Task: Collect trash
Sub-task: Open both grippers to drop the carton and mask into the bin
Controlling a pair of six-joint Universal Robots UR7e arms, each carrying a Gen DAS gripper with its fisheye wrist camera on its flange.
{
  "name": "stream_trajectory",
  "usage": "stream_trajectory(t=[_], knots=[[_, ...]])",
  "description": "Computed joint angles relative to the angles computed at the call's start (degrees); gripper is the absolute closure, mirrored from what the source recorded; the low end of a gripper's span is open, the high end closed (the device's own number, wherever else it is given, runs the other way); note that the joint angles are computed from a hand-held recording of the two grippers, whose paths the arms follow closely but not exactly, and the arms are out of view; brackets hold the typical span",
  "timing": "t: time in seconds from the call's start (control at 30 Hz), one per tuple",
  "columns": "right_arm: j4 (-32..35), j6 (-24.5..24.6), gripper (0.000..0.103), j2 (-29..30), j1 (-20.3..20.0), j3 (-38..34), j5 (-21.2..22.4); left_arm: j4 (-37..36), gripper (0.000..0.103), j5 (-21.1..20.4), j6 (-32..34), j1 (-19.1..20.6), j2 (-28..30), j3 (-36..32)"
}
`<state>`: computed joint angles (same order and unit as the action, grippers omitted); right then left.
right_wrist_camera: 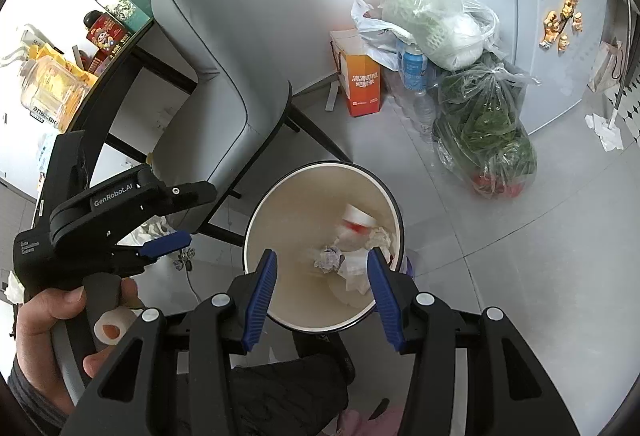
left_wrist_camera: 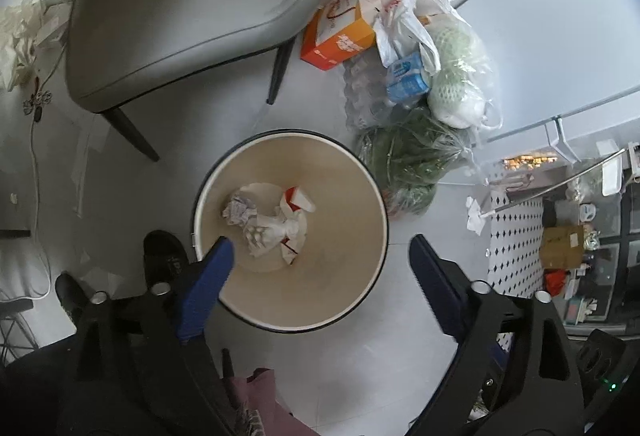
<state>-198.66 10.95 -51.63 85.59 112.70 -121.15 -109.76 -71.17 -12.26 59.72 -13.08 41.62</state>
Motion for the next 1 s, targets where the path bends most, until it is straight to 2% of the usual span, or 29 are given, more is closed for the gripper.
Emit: stream_trajectory(t=[0.07, 0.17, 0.23, 0.57, 0.83, 1.0], knots=[[0.0, -0.1, 0.049, 0.4, 0.6, -0.4, -0.6, -0.9, 0.011, 0.1, 0.3, 0.0, -1.7, 1.7], [-0.5, -0.4, 0.033, 1.0, 1.9, -1.1, -1.8, -2.7, 0.010, 2.8, 0.9, -0.7, -4.1, 3.8], [-0.8, -0.8, 0.023, 1.3, 3.3, -1.7, -3.3, -4.3, 0.007, 3.1, 1.7, -0.9, -5.4, 4.6], [1.4, -1.1, 0.013, 1.1, 7.9, -3.7, -6.8, -6.0, 0.007, 4.4, 6.2, -3.4, -10.4, 7.3], [3.4, -3.5, 0.008, 1.1, 12.8, -6.5, -12.4, -11.6, 0.006, 4.5, 9.7, -4.6, -16.2, 10.7], [1.1, -5.4, 0.008, 2.9, 16.4, -9.3, -16.0, -13.7, 0.006, 3.6, 10.9, -4.7, -19.2, 12.8]])
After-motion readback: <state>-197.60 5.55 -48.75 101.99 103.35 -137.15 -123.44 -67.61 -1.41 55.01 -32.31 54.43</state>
